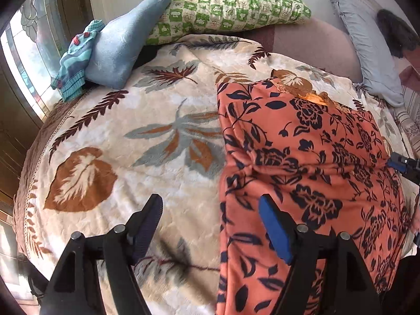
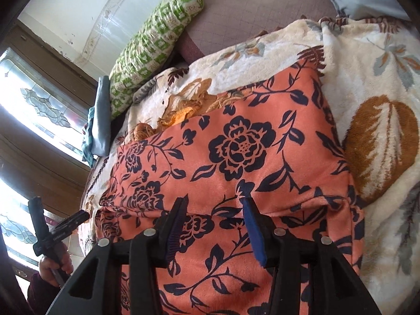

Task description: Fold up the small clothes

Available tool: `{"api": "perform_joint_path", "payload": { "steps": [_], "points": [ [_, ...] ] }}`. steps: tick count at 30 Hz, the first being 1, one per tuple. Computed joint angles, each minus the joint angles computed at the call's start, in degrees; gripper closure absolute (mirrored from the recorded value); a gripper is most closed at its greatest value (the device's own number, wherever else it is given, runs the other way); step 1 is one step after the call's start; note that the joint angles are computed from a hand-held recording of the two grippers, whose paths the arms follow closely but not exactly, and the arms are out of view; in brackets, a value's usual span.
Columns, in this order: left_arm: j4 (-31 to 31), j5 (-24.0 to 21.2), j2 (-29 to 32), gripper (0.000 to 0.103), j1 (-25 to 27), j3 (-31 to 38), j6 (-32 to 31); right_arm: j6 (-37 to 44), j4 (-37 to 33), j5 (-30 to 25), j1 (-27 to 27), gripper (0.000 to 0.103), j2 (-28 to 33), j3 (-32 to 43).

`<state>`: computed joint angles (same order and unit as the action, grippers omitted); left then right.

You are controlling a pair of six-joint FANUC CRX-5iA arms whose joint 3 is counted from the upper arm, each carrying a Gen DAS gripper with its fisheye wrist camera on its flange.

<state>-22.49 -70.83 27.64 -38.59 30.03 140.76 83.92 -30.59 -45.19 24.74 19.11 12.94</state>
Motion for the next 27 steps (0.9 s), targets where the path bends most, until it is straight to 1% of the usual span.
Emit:
{"api": "perform_joint_path", "payload": {
  "steps": [2, 3, 4, 5, 6, 8, 12, 15, 19, 22, 24, 25, 26, 27],
  "points": [
    [1.78, 1.37, -3.14, 0.027, -0.13, -4.62, 0.98, 0.61, -0.61, 2.4, -0.03, 0.047, -3.86, -3.99],
    [3.1, 2.48, -4.56, 0.027, -0.09, -7.03, 1.33, 0.07, 0.34, 3.89, 0.43, 0.045, -5.78, -6.09],
    [4.16, 3.41, -5.87, 0.027, -0.28, -9.29, 1.98, -1.65, 2.75, 5.63, 1.39, 0.039, -7.63, -8.25],
    [5.05, 4.27, -6.81, 0.027, -0.61, -11.19, 2.65, -3.79, 5.39, 6.93, 2.28, 0.036, -9.21, -10.16],
    [6.31, 5.16, -7.59, 0.027, -0.76, -12.95, 2.71, -5.12, 6.45, 7.34, 2.64, 0.036, -10.62, -11.69],
    [8.8, 6.35, -8.3, 0.027, -1.35, -15.55, 2.36, -5.62, 4.58, 7.13, 2.23, 0.036, -13.41, -14.44],
    [9.05, 7.49, -8.55, 0.027, -3.62, -17.25, 2.09, -11.48, 8.66, 8.0, 4.53, 0.036, -20.06, -21.7],
    [10.54, 8.25, -8.32, 0.027, -4.01, -17.46, 0.27, -15.34, 11.84, 6.36, 6.45, 0.036, -24.25, -25.38],
    [12.88, 5.44, -6.72, 0.027, -3.63, -16.25, -1.59, -21.22, 16.19, 0.59, 8.66, 0.036, -27.32, -27.67],
    [15.67, 8.44, -7.36, 0.027, -2.85, -19.11, -2.82, -27.56, 19.88, -3.09, 10.25, 0.036, -28.49, -28.85],
    [16.4, 8.01, -6.66, 0.027, -2.94, -19.19, -3.79, -32.17, 23.47, -4.94, 11.9, 0.036, -28.89, -29.62],
    [16.82, 8.13, -6.47, 0.031, -2.99, -19.47, -4.06, -33.85, 25.05, -6.04, 12.72, 0.036, -28.77, -29.67],
    [17.63, 8.77, -6.47, 0.042, -2.93, -20.01, -4.71, -34.67, 25.76, -7.05, 13.25, 0.036, -28.54, -29.49],
    [17.39, 8.51, -6.35, 0.047, -3.18, -19.83, -5.04, -35.12, 26.14, -7.83, 13.77, 0.036, -28.28, -29.28]
  ]
}}
